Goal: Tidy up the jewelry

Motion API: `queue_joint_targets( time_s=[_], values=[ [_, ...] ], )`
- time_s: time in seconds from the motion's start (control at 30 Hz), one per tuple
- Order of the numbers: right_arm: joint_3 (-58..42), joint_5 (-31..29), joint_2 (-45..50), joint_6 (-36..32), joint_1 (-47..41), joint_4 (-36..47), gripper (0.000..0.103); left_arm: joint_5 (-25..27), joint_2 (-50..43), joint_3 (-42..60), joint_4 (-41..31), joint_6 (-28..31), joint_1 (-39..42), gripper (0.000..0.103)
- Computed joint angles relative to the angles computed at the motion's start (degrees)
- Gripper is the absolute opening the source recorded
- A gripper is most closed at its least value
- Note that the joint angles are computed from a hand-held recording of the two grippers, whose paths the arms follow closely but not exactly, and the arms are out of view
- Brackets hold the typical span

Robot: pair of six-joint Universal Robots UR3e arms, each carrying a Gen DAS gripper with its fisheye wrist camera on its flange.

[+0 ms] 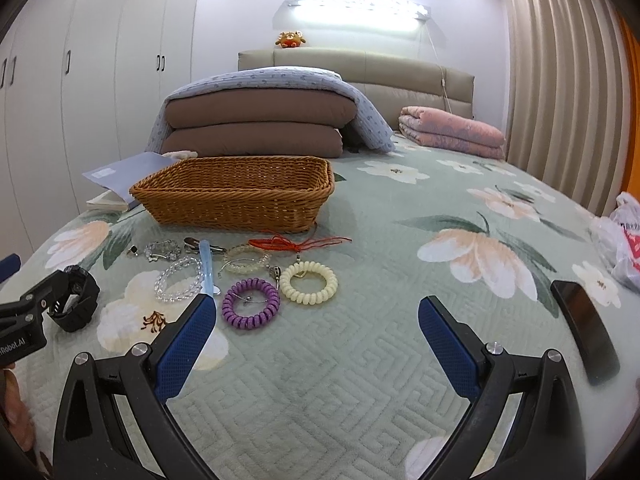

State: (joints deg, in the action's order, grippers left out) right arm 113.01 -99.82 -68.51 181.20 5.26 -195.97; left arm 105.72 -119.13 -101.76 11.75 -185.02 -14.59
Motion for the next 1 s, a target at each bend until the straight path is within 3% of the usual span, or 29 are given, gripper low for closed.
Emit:
queue_joint_targets(
  time_s=[1.0],
  values=[
    [-0.3, -2.0, 0.8, -1.2, 1.6, -1.0, 0.102, 0.2, -0.6, 0.7, -0.3, 0.9, -0.6, 0.102]
  ],
)
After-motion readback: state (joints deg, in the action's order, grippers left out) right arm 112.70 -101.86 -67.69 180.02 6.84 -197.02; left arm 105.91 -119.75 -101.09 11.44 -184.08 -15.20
